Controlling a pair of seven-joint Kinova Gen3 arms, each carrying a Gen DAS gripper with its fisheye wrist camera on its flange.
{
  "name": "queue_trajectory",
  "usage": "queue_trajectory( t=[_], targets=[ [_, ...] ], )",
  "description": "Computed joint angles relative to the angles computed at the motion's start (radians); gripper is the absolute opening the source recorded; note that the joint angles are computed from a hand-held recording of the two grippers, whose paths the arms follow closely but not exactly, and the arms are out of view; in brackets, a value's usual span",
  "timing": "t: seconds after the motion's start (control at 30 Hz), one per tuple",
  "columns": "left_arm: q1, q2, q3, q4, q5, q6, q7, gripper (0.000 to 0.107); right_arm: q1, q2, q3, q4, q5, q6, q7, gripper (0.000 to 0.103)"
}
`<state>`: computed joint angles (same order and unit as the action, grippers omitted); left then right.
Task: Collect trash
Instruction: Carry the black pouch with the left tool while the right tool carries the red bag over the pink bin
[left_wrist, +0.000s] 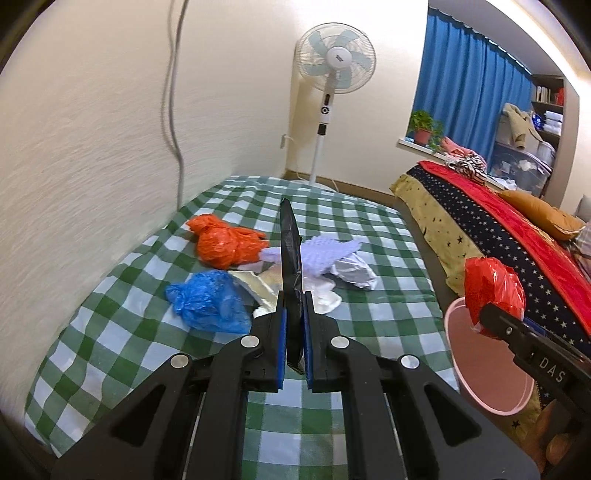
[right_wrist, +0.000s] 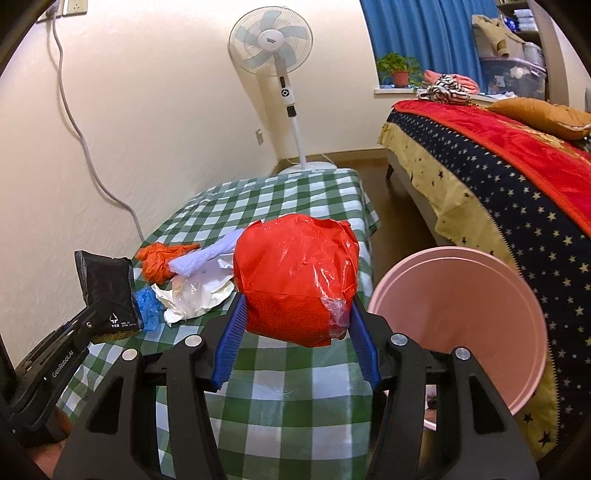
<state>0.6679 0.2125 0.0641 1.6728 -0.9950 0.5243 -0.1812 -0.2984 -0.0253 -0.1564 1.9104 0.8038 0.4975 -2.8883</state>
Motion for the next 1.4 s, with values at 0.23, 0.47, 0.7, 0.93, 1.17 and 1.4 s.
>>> queue_trajectory(
  t=[0.23, 0.47, 0.7, 0.93, 1.17, 1.4],
  targets=[
    [0.014, 0.003, 0.010, -0.011, 0.004, -0.012, -0.017, 0.007, 0.021, -0.046, -0.019, 0.015, 0.023, 0.038, -0.031, 0.054],
    [0.031, 0.017, 0.006, -0.031, 0.025, -0.036, -0.046, 0.007, 0.059, -0.081, -0.042, 0.025, 0.024, 0.079, -0.045, 0.054],
    [0.053, 0.038, -0.005, -0.052, 0.071, -0.105, -0.109, 0.007, 0.091, -0.105, -0.060, 0.028, 0.039, 0.167, -0.089, 0.054],
    [0.054, 0.073, 0.005, -0.083, 0.200, -0.212, -0.279, 0.007, 0.121, -0.121, -0.053, 0.035, 0.045, 0.254, -0.142, 0.054],
    [-0.001, 0.139, 0.078, -0.138, 0.363, -0.280, -0.494, 0.007, 0.139, -0.131, -0.050, 0.048, 0.053, 0.304, -0.174, 0.054],
    [-0.065, 0.201, 0.175, -0.189, 0.489, -0.303, -0.677, 0.007, 0.149, -0.126, -0.038, 0.050, 0.050, 0.322, -0.189, 0.054]
  ],
)
